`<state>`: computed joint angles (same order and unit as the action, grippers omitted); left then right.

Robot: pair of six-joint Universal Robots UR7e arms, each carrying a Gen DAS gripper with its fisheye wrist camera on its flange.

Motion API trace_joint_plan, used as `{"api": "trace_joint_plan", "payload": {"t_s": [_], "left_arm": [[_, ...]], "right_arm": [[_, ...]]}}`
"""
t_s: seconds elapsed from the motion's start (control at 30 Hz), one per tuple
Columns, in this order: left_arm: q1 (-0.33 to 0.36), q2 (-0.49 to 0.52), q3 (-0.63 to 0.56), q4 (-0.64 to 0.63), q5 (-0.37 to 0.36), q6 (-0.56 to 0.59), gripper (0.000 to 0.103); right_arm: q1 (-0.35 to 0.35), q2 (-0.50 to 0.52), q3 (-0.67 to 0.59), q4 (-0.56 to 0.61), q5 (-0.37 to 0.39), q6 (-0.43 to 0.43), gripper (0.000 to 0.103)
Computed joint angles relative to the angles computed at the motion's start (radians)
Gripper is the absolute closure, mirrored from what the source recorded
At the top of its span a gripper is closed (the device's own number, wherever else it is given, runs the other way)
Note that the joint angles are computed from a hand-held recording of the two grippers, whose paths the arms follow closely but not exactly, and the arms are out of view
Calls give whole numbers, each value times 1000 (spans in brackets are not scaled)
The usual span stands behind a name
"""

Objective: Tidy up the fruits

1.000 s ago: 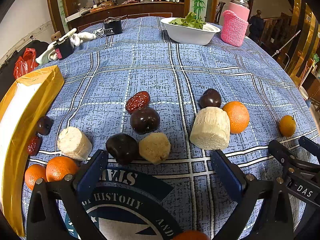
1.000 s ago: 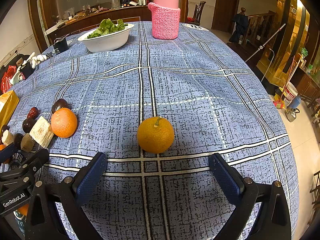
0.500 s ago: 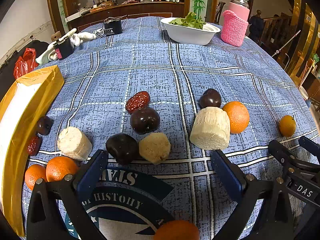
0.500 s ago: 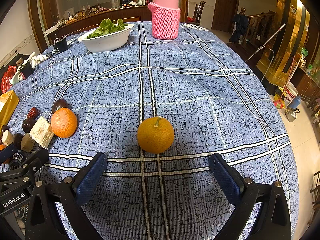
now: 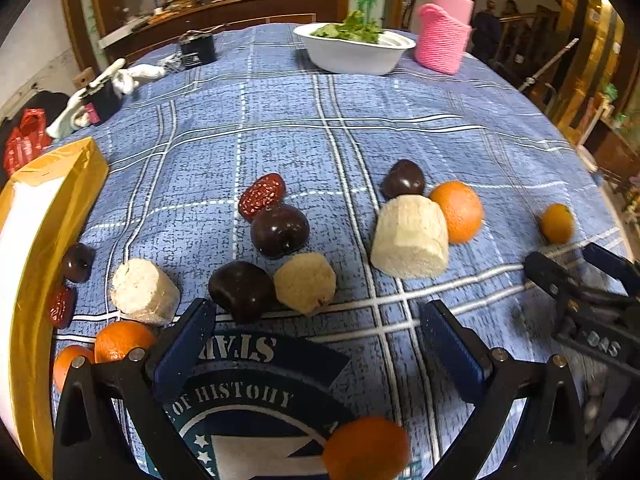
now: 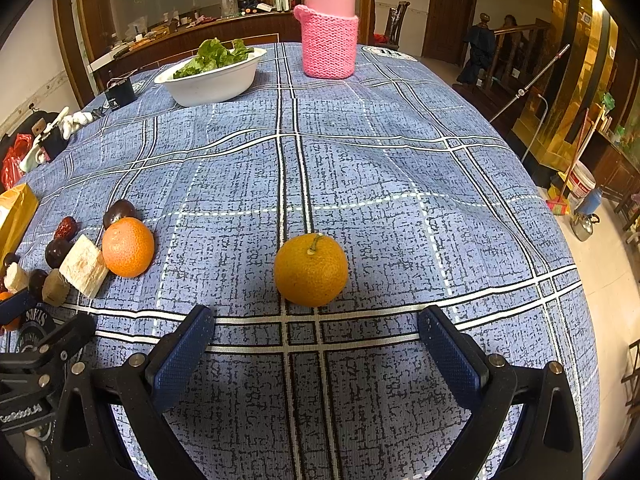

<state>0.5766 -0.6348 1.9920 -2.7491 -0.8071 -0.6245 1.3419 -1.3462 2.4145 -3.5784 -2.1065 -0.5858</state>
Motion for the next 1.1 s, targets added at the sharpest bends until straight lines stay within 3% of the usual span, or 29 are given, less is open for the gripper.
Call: {"api": "trace_joint_plan", "payload": {"t_s": [0.13,0.33,0.47,0.6,0.7,0.77,0.83,0.97,1.1], "left_arm": [[-15,-62,94,-127,-44,18,10],[-178,-209,332,-291,267,-12,10],[-245,-369,447,-254,378,-62,9],[-291,-538,521,-47,445,-254,9],[-305,-616,544,72,461,-364,9],[-321,-652,569,102,473,-401,9],[-314,-648,580,51,457,-373,9],[-246,-567,576,-208,327,-211,9],[-219,-510,571,-317,230,-116,9]], "right_arm": [[-5,0,2,-5,6,-6,0],[-6,-9,2,22,11,-7,0],[0,-54,-4,137,-7,8,0],[9,-70,19,148,-33,8,0],[29,-93,15,218,-83,75,2],[46,-127,46,195,-71,92,4],[75,-165,90,152,-16,64,3],[138,-214,157,181,116,46,3],[179,-153,169,211,169,51,23]]}}
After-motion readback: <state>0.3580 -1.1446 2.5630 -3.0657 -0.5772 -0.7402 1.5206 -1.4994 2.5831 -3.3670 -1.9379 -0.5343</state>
